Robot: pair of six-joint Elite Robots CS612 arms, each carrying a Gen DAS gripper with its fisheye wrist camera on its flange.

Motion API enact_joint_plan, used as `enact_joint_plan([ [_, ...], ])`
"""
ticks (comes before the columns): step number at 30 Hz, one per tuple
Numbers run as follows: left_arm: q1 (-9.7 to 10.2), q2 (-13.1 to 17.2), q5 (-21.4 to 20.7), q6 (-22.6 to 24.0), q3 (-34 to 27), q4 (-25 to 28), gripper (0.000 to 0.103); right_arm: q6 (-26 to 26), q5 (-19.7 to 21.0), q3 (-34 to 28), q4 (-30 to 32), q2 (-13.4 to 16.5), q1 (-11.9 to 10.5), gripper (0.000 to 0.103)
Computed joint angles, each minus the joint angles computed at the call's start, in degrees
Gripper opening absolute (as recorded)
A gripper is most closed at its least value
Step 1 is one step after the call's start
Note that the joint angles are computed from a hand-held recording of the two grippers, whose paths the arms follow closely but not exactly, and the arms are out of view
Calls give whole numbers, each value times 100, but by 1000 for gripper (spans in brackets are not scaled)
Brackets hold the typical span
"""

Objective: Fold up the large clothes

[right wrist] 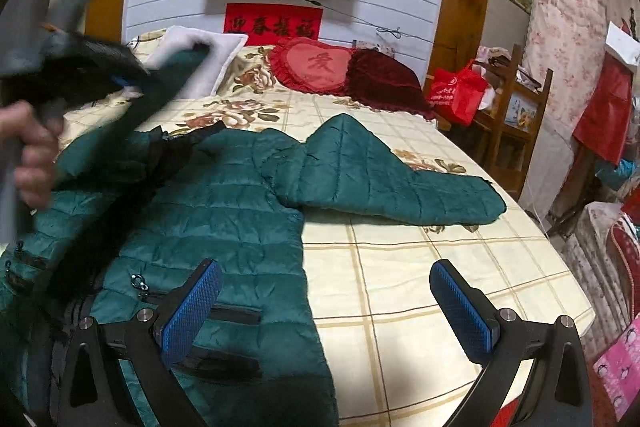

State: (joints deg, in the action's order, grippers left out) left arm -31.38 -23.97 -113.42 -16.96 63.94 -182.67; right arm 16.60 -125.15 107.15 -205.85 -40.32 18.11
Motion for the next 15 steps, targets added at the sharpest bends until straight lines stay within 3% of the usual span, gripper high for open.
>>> enact_joint_plan([
  [4, -93, 202, 46, 69, -204, 586, 7, 15, 72, 116, -194, -23, -47, 103],
  [9, -149, 139, 222, 379, 1, 783, 8, 297, 633, 273, -165, -120, -214, 103],
  [11, -127, 119, 154, 358, 56, 765, 14, 485, 947, 329, -146, -154, -300, 103],
  [13, -72, 94, -196, 401, 103, 825, 34, 602, 1045, 347, -121, -168, -332, 103],
  [15, -34, -14, -365, 534, 336, 638, 37, 675, 991, 342, -118, -165, -321, 103],
])
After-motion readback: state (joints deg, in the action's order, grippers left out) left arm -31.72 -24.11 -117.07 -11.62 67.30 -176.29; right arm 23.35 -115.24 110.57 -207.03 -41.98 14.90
